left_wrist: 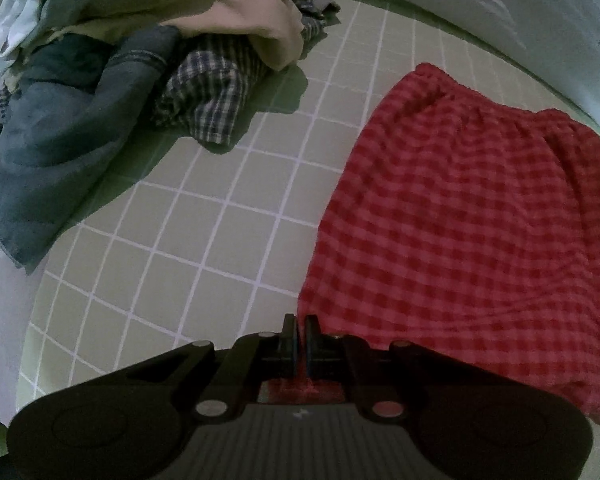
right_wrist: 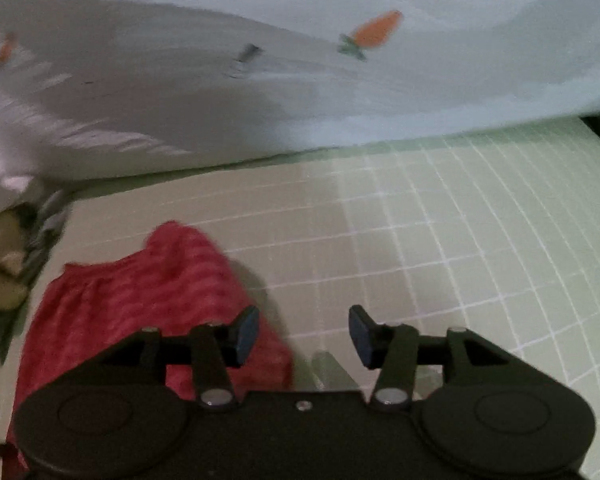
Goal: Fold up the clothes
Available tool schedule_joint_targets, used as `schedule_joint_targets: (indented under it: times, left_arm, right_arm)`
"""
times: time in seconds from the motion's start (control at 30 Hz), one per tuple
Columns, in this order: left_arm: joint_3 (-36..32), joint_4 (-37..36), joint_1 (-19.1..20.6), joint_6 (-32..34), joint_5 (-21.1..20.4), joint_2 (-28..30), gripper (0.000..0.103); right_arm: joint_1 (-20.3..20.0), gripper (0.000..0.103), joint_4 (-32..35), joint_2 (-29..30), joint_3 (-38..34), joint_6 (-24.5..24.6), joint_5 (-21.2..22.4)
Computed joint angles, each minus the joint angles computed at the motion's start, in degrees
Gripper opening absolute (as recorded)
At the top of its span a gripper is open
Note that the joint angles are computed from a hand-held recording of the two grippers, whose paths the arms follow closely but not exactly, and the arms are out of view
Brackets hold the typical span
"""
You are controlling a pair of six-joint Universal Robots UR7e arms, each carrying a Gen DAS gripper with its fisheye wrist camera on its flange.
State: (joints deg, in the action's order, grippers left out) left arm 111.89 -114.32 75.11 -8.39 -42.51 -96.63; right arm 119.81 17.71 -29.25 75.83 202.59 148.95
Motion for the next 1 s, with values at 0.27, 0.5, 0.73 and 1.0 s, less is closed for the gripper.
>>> schedule_joint_targets:
  times: [0.27, 0.5, 0.73, 1.0]
  left_arm:
    - [0.1, 0.1, 0.0, -0.4, 0.8, 0.6, 0.007]
    - [0.6, 0.1, -0.5, -1.0, 2.0, 0.6, 0.006]
    - [0.9, 0.5, -1.1, -1.3, 3.6, 1.1, 0.006]
    - [1.1, 0.4, -1.3, -1.5, 4.6, 1.3, 0.006]
  right_arm:
    - [-2.2, 0.052, 2.7, 2.8, -2.3, -2.3, -7.6]
    - [-2.3, 0.065, 2.0, 4.6, -4.1, -5.1, -12.2]
    - [-1.8, 0.025, 2.3, 5.8, -5.1, -10.5, -11.9]
    - [-0.2, 0.002, -2.9, 3.5, -2.3, -16.8, -4.8]
